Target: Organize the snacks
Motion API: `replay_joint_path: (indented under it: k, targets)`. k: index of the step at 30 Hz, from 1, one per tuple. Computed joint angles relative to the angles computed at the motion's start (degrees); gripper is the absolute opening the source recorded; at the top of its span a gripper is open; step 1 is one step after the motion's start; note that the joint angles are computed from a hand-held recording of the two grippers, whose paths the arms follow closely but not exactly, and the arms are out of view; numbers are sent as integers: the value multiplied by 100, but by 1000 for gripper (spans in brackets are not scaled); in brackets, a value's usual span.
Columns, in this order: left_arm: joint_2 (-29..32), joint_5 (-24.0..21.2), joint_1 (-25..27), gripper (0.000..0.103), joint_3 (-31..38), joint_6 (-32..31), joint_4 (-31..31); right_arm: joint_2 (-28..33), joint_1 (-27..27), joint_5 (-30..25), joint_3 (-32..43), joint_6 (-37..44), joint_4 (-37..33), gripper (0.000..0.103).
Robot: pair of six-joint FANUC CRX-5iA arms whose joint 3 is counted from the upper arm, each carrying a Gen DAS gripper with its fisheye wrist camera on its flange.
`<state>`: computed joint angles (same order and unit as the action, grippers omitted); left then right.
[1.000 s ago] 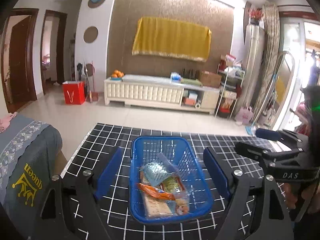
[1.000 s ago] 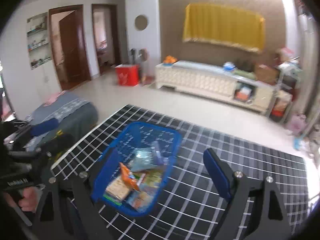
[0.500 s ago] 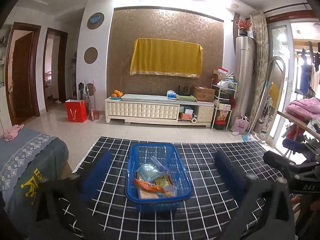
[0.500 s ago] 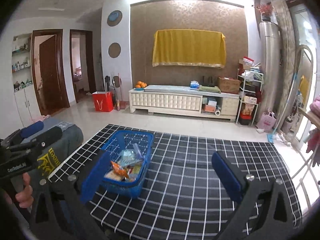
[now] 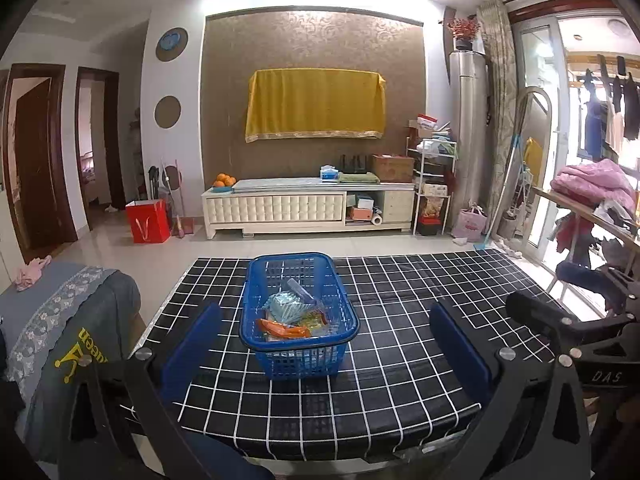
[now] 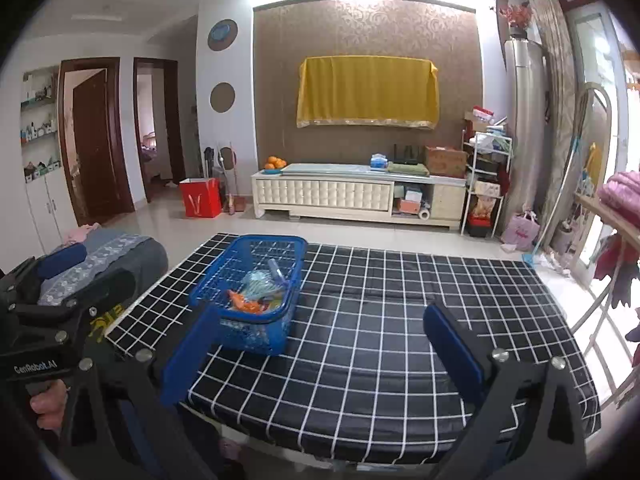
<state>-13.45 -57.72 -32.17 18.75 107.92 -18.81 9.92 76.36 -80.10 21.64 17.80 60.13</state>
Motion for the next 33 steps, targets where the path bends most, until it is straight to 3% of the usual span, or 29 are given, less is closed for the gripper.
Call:
replay_joint_path:
  k: [9,33]
  targets:
    - [43,-191,-227,103,181,89,-256,-160,133,109,-236,-174,143,103]
    - [-10,-249,-155,103,111,-26,-23,-227,304,98,-287,-279,210,103]
